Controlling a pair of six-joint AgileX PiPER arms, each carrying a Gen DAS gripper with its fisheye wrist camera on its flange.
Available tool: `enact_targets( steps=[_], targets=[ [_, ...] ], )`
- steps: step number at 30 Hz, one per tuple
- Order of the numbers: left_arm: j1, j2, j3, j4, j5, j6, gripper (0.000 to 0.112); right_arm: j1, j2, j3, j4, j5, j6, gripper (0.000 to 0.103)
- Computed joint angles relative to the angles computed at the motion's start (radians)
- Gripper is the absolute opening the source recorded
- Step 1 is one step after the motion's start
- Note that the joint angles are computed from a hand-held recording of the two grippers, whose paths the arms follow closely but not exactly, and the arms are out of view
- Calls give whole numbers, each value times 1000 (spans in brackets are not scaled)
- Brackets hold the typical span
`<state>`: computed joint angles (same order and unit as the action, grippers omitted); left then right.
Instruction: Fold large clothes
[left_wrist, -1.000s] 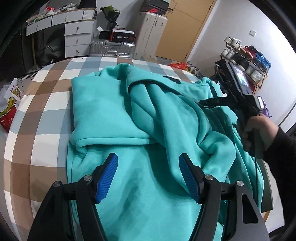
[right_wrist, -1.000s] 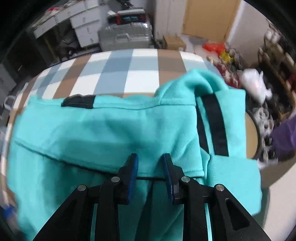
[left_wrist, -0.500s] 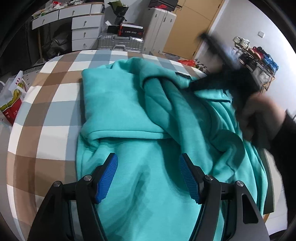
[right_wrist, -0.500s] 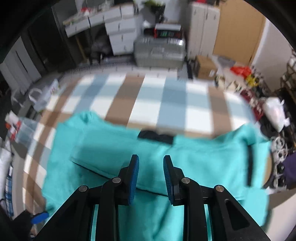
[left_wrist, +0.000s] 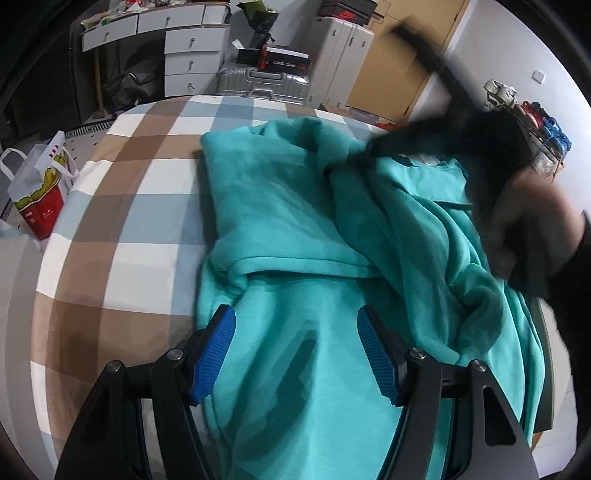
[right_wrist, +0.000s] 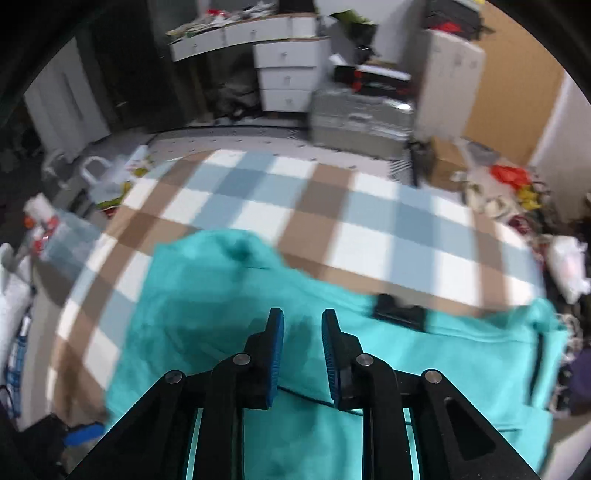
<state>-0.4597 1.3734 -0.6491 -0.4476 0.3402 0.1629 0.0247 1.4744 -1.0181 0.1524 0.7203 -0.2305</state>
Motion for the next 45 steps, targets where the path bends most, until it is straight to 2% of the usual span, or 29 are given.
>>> enact_targets(
  steps=[1,2,3,4,6,8,10,11,12,13,14,15,16,17,19,20,22,23,25,27,28,29,31,34,38,43,45],
  targets=[
    [6,4,-2,-3,0,8,64,44,45,14,-73,-9,72,19],
    [9,4,-3,4,0,4,64,70,53,59,-144,-58,114,19],
    [12,4,-3,8,-1,5,64,88,21,103,-175,-115,120,19],
    [18,0,-4,-2,1,19,64,84,4,124,-166,-132,102,19],
    [33,-6,-6,-10,10,39,64,11,-30,108,-29,-58,-42,19],
    [56,-20,-6,-31,19,76,64,-138,-93,112,150,6,-239,22],
    [132,-23,-15,-196,83,251,64,-314,-168,113,217,52,-385,43],
    [203,-18,-26,-296,143,330,64,-397,-195,112,234,66,-433,66],
    [253,-9,-29,-373,182,379,64,-497,-224,113,228,52,-465,81],
    [309,13,-50,-412,238,389,64,-584,-227,108,247,47,-519,84],
    [335,43,-80,-411,269,375,66,-665,-212,83,271,75,-575,84],
    [336,76,-115,-370,280,330,74,-760,-161,39,291,120,-627,84],
    [316,110,-159,-289,288,247,75,-820,-107,-1,294,160,-642,84],
    [299,160,-214,-217,289,189,75,-868,-43,-41,290,198,-651,84],
    [278,195,-246,-163,245,128,75,-914,49,-79,254,201,-649,83],
    [280,248,-288,-183,268,147,75,-925,78,-90,241,198,-648,83],
    [285,375,-398,-203,394,170,75,-948,126,-104,249,203,-665,83],
    [278,410,-430,-187,423,148,75,-952,137,-103,245,208,-668,83],
    [224,425,-441,-101,377,47,75,-928,175,-101,180,181,-634,83],
    [172,427,-443,-48,349,-8,75,-956,210,-131,195,250,-648,83],
    [148,440,-453,-63,359,15,74,-964,216,-143,204,270,-673,83],
    [132,445,-462,-60,368,20,65,-957,209,-138,205,276,-675,83],
    [55,459,-481,66,350,-58,64,-966,202,-131,215,302,-706,77],
    [9,479,-500,158,327,-133,63,-970,161,-90,239,293,-759,68],
    [-34,531,-569,286,335,-231,63,-953,138,-24,275,217,-803,59],
    [-32,658,-791,373,475,-280,62,-858,111,22,291,124,-776,53],
    [-25,726,-916,429,540,-290,60,-822,145,-4,319,121,-775,51]
  ],
)
